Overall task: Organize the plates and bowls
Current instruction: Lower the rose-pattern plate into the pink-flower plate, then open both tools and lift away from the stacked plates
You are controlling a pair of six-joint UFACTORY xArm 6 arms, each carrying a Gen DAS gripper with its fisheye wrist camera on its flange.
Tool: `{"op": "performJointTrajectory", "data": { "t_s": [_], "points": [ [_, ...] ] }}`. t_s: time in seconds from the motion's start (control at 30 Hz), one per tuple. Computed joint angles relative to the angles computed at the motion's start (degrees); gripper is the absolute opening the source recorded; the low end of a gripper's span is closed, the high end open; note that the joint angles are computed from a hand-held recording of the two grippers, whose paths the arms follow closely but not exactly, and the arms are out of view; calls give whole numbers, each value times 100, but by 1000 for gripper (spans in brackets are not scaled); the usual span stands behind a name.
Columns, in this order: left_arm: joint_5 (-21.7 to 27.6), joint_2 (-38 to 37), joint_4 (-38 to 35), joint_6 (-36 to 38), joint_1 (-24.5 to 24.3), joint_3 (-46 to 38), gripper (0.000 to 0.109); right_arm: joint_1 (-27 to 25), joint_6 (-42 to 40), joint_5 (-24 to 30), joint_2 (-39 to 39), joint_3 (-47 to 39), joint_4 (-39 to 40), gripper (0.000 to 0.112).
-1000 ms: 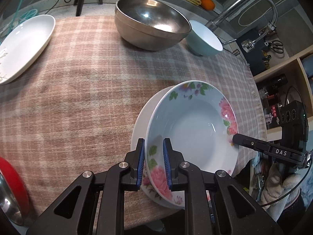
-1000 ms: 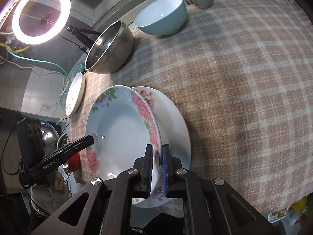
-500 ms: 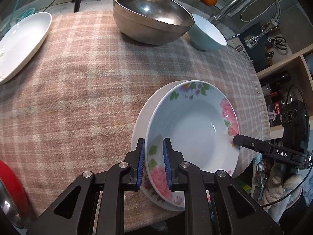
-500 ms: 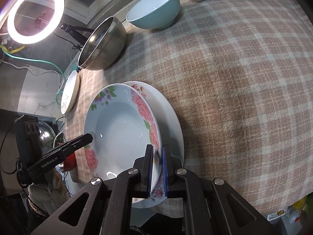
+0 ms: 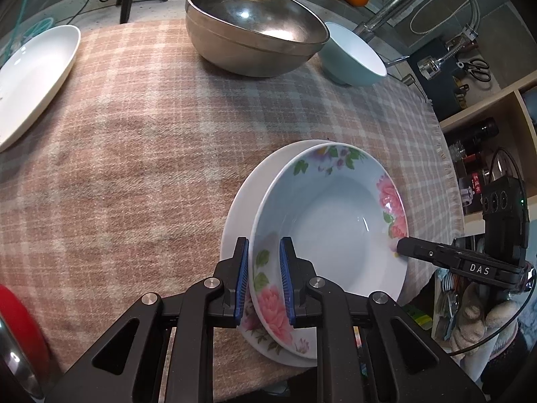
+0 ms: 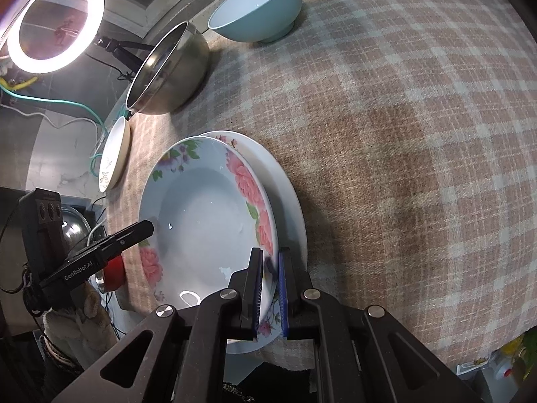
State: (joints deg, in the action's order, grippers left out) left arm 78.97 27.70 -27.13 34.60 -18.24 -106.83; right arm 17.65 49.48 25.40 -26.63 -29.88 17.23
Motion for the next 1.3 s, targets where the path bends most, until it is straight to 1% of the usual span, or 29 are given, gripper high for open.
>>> {"op": "performJointTrajectory", "data": {
  "t_s": [0.47, 0.57, 0.7, 0.9, 1.1, 1.2, 1.3],
  "points": [
    [46, 15, 17, 9, -3, -35, 16, 49, 108, 166, -87, -3, -185, 8],
    [-8, -19, 29, 21, -13, 9, 16, 73, 100, 153, -78, -16, -188, 11],
    [-45, -75, 57, 71, -15, 81, 16, 101, 255, 261, -89, -60, -504, 11],
    [-63, -116, 10, 71, 18, 134, 16, 104, 333, 285, -138, -42, -640, 11],
    [13, -122, -121, 32, 148, 49, 16, 126, 1098, 717, -434, -126, -1719, 11],
    [29, -175, -246, 44, 250, 28, 16, 136, 1284, 822, -534, -199, -2000, 11],
    [28, -223, -342, 95, 375, -23, 16, 194, 1433, 926, -460, -444, -2406, 12]
  ]
}}
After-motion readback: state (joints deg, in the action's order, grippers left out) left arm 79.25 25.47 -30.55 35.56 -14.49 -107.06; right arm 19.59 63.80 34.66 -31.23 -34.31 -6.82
